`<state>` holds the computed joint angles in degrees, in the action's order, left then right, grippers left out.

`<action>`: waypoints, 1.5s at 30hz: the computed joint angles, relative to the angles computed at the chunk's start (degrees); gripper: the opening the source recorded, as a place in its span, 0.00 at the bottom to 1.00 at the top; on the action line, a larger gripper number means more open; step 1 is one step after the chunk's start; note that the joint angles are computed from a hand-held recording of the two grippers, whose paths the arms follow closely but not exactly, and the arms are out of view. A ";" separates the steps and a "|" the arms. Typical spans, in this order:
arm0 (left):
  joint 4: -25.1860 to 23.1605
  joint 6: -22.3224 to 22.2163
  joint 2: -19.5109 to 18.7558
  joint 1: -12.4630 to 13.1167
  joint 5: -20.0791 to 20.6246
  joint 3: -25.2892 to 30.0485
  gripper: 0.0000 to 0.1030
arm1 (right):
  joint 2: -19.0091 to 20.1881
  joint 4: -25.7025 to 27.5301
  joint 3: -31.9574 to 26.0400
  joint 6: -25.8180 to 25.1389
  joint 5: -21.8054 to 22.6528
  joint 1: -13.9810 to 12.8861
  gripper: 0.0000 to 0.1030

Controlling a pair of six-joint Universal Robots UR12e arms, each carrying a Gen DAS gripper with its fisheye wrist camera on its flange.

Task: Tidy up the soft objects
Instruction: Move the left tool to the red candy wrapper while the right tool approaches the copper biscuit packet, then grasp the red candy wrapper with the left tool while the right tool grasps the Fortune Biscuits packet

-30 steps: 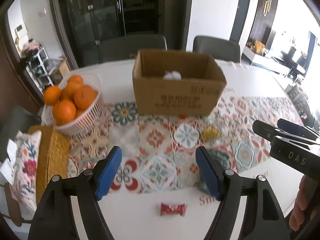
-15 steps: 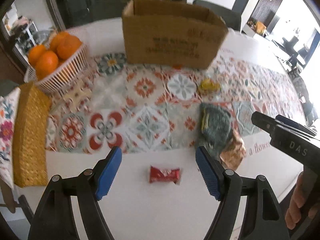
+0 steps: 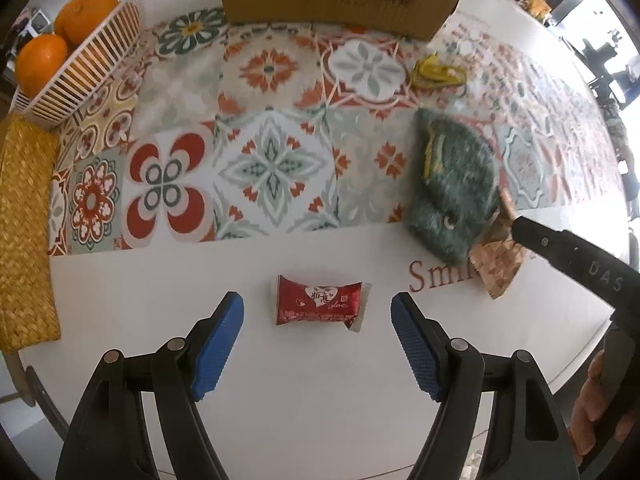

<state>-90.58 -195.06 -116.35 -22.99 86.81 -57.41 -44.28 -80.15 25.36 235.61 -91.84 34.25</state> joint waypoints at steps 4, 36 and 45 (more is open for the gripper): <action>-1.97 -0.79 -0.68 -0.25 0.70 0.17 0.74 | 0.03 1.08 0.42 1.34 -1.13 0.00 0.73; -0.09 -4.63 -2.27 -0.89 2.11 -1.92 0.54 | -2.18 -2.63 8.09 -0.20 1.37 -0.39 0.49; 1.72 -5.70 -0.28 -0.77 0.48 -3.46 0.48 | -3.96 -4.91 11.04 -0.14 2.18 0.48 0.48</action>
